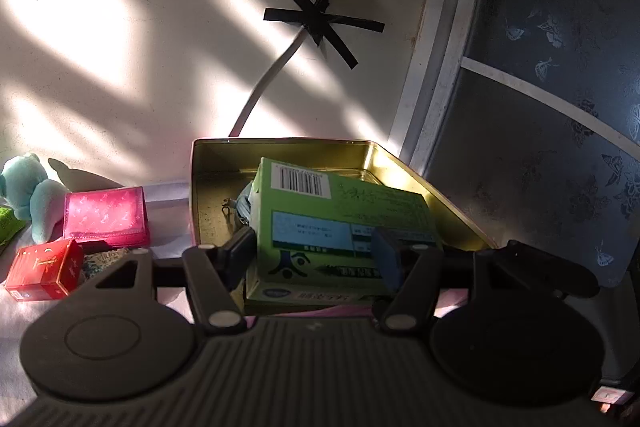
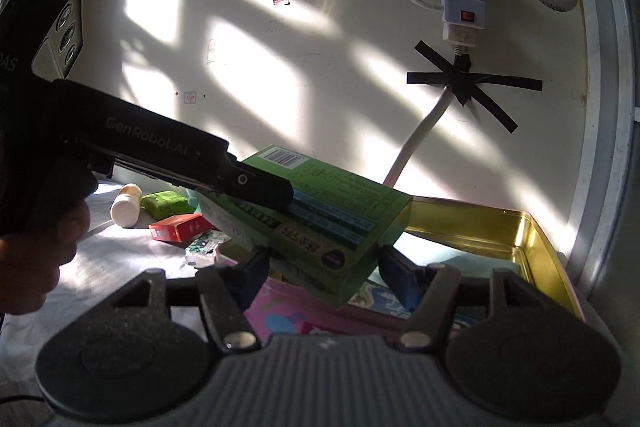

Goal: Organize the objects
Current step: 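Lower the green box into the pink tin and open the left gripper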

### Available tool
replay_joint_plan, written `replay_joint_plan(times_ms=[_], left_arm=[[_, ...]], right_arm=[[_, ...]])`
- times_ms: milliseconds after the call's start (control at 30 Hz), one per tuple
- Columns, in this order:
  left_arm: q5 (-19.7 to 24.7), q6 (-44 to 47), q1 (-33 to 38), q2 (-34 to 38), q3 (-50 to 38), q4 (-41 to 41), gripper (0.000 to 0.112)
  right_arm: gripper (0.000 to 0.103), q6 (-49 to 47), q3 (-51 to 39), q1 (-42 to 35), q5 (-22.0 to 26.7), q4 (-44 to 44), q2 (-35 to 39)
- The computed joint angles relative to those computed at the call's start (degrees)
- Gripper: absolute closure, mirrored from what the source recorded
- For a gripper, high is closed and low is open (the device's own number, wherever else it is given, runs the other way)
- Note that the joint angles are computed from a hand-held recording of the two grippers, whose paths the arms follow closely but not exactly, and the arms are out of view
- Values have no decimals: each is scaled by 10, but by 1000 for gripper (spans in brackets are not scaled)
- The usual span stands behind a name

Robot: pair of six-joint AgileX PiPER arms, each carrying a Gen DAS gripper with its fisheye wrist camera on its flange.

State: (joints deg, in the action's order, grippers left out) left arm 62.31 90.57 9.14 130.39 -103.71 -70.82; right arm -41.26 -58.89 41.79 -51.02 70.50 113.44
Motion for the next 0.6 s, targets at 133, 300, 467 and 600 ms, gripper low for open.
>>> replay_joint_plan(times_ms=[133,300,467,600], left_arm=[[-43,-19,-45,17,-21,20,44],[-189,-28,-105,32,-27,40,42],[-237,-63,-113,40,-30,58,41],[-283,-1,-112,7,37,19,41]], right_arm=[[38,4,2,-43,29,-4,4],[22,23,-47,-94,20,1,49],[23,113,-4,-112,7,-52,44],[23,153,17,-105,-19,-70,38]])
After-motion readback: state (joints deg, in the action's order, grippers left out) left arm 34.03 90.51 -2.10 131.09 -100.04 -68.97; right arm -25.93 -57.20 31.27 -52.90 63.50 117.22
